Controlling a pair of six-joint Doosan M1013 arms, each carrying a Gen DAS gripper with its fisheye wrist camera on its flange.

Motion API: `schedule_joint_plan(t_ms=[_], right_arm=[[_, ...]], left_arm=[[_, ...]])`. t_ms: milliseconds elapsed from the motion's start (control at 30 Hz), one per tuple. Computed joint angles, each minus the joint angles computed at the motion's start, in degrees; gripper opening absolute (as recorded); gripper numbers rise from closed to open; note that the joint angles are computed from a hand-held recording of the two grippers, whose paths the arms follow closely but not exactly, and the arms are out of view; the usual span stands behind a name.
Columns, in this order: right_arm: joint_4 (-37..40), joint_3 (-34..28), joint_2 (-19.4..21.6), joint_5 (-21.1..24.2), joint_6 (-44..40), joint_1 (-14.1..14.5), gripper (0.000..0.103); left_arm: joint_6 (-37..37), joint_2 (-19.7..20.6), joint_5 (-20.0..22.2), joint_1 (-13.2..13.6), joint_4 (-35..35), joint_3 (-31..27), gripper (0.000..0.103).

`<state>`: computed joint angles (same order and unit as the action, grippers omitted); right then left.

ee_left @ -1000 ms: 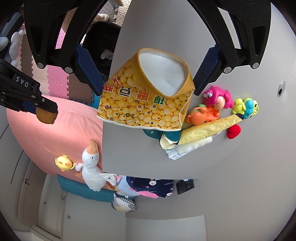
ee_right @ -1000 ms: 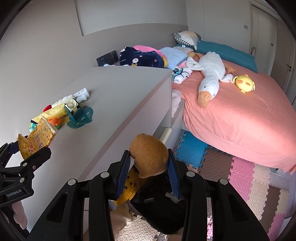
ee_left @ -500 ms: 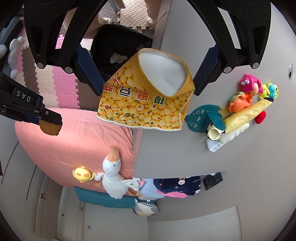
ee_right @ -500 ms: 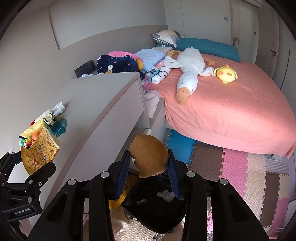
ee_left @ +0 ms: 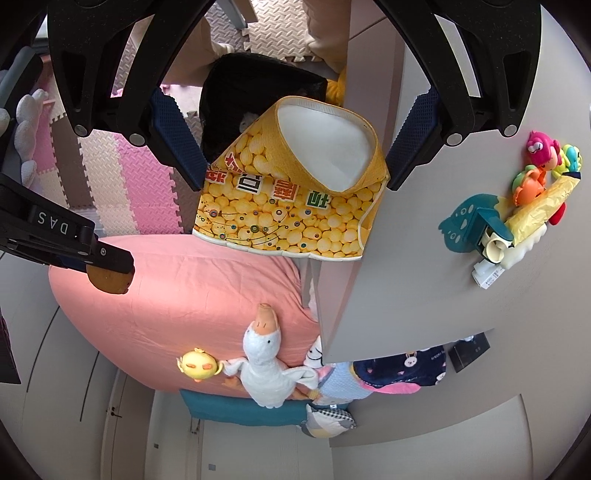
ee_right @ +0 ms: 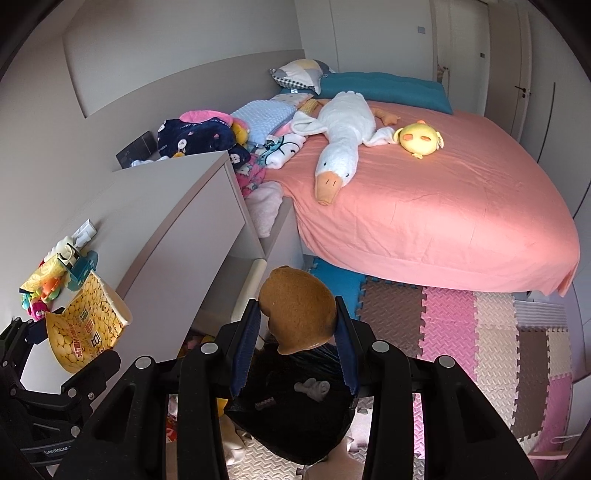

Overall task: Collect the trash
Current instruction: 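Carry the bag and plush over the bin and open both tools, then move both tools back over the desk toward the remaining toys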

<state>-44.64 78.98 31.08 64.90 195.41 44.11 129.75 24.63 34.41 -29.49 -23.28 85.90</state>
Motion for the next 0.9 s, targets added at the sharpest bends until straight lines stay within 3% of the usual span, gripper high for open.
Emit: schedule_joint_plan(t_ms=[167,200,233,300,900], right_arm=[[1.4,-0.4,0.5,-1.3,-1.2,-0.6,0.044],[1.7,-0.4,0.5,-1.9,-0.8,-0.8,0.049],[1.6,-0.3,0.5,-2.0,0.2,-0.9,0.064],[0.7,-1.0,0.9,0.0,1.8,-0.7,0.075],[0.6,-6.2,3.5,-0.1,-3.6,-0.6,0.075]], left_arm=[[1.0,0.8,2.4,0.2,-1.2,-0.7,0.093],[2.7,0.9,3.6,0.5,-2.9,-0.9,0.093],[3.2,1.0,4.0,0.7,-3.8,-0.9,0.095],[2.6,1.0,4.0,0.8,-3.4,-1.0,0.097],[1.3,1.3,4.3,3.5,-4.0,-1.9,0.097]])
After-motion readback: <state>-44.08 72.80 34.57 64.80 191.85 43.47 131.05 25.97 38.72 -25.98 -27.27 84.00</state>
